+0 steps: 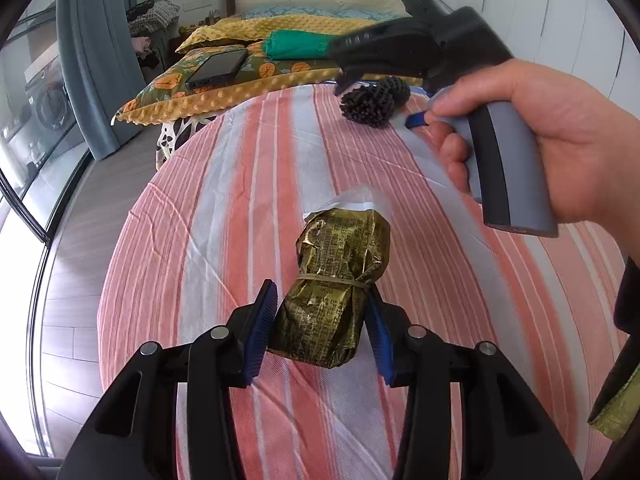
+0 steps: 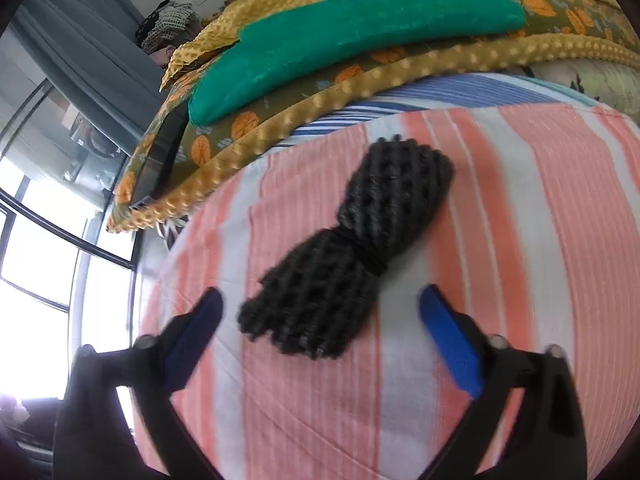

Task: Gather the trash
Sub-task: 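Grasp the gold-wrapped bundle with the left tool while the right grasps the black mesh sleeves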

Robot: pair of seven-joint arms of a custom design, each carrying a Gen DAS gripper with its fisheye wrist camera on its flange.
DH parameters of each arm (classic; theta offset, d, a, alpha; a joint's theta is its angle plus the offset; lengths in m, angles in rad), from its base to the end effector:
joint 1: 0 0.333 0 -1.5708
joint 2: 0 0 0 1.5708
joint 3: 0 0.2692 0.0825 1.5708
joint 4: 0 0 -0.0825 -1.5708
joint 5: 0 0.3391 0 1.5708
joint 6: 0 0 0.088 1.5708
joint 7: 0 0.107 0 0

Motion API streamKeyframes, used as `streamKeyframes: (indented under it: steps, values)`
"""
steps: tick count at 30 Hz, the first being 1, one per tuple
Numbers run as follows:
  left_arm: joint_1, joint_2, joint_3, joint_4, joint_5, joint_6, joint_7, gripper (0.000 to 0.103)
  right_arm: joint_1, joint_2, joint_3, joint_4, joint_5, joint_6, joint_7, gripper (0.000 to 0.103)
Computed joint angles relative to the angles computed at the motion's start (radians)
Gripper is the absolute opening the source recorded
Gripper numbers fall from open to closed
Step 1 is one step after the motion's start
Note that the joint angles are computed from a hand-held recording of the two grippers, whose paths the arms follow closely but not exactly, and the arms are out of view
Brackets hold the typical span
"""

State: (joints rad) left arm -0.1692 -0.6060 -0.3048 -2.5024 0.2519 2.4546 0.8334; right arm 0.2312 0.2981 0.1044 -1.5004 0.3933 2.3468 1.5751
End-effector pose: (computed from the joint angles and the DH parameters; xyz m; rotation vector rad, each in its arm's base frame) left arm 0.3497 -0.1918 0.5154 -1.9467 1.7348 -0.5843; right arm 0.6032 0.2070 0.5266 -1.8572 1.6478 -0.0050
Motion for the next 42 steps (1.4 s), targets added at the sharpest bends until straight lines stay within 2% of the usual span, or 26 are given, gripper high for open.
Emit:
streamKeyframes:
  steps: [2, 4, 6, 8, 11, 13, 15, 17, 18, 19, 20, 21, 22, 23, 24, 25, 27, 30, 31, 34, 42]
  values:
    - [-0.002, 0.006, -0.013, 0.009, 0.007, -0.004, -0.005, 0.043, -0.014, -0.053, -0.007, -0.079, -0.001, 0.051, -0.055, 0.047]
    - [-0.008, 0.015, -0.026, 0.023, 0.014, -0.008, -0.013, 0.043, -0.058, -0.109, -0.008, -0.145, 0.076, 0.053, -0.179, 0.045]
    - [-0.018, 0.025, -0.036, 0.04, 0.014, -0.008, -0.025, 0.043, -0.111, -0.19, -0.022, -0.214, 0.18, -0.017, -0.389, 0.045]
    - [-0.026, 0.037, -0.049, 0.058, 0.018, -0.01, -0.042, 0.043, -0.148, -0.28, -0.063, -0.279, 0.257, -0.133, -0.608, 0.045]
    - [-0.038, 0.073, -0.078, 0.097, 0.025, -0.016, -0.093, 0.043, -0.181, -0.436, -0.152, -0.392, 0.229, -0.328, -0.858, 0.045]
    - [-0.044, 0.108, -0.101, 0.13, 0.035, -0.019, -0.146, 0.043, -0.19, -0.504, -0.192, -0.454, 0.185, -0.401, -0.93, 0.045]
    - [-0.043, 0.147, -0.131, 0.164, 0.067, -0.027, -0.211, 0.044, -0.206, -0.594, -0.223, -0.559, 0.14, -0.404, -0.984, 0.045]
    - [-0.055, 0.189, -0.146, 0.194, 0.096, -0.029, -0.261, 0.044, -0.216, -0.673, -0.237, -0.678, 0.113, -0.343, -1.002, 0.049]
    - [-0.064, 0.205, -0.149, 0.203, 0.11, -0.032, -0.28, 0.044, -0.219, -0.706, -0.244, -0.729, 0.111, -0.314, -1.001, 0.055]
    - [-0.073, 0.227, -0.154, 0.219, 0.127, -0.045, -0.296, 0.044, -0.221, -0.736, -0.251, -0.777, 0.118, -0.276, -0.993, 0.061]
    - [-0.084, 0.238, -0.154, 0.225, 0.14, -0.055, -0.308, 0.045, -0.223, -0.769, -0.257, -0.83, 0.133, -0.229, -0.978, 0.075]
    - [-0.095, 0.247, -0.153, 0.229, 0.154, -0.065, -0.32, 0.046, -0.224, -0.799, -0.263, -0.875, 0.143, -0.189, -0.962, 0.084]
    - [-0.107, 0.248, -0.148, 0.225, 0.167, -0.068, -0.326, 0.051, -0.224, -0.828, -0.265, -0.92, 0.154, -0.143, -0.944, 0.086]
    - [-0.118, 0.247, -0.143, 0.224, 0.176, -0.077, -0.325, 0.066, -0.223, -0.859, -0.266, -0.967, 0.166, -0.095, -0.921, 0.088]
    - [-0.127, 0.25, -0.141, 0.233, 0.181, -0.108, -0.323, 0.088, -0.217, -0.876, -0.267, -0.997, 0.172, -0.062, -0.899, 0.09]
    - [-0.134, 0.251, -0.137, 0.234, 0.185, -0.124, -0.328, 0.093, -0.216, -0.898, -0.262, -1.034, 0.172, -0.029, -0.868, 0.091]
    - [-0.151, 0.247, -0.12, 0.228, 0.172, -0.143, -0.328, 0.096, -0.203, -0.929, -0.257, -1.08, 0.162, 0.038, -0.831, 0.092]
    - [-0.167, 0.241, -0.1, 0.219, 0.161, -0.144, -0.298, 0.098, -0.197, -0.959, -0.218, -1.135, 0.087, 0.134, -0.771, 0.094]
    - [-0.168, 0.241, -0.099, 0.218, 0.162, -0.144, -0.297, 0.098, -0.185, -0.973, -0.23, -1.156, 0.075, 0.16, -0.779, 0.097]
    - [-0.168, 0.241, -0.097, 0.216, 0.164, -0.143, -0.297, 0.099, -0.159, -0.96, -0.261, -1.149, 0.042, 0.168, -0.747, 0.099]
    - [-0.169, 0.242, -0.096, 0.216, 0.165, -0.142, -0.298, 0.099, -0.12, -0.946, -0.285, -1.141, 0.007, 0.189, -0.716, 0.098]
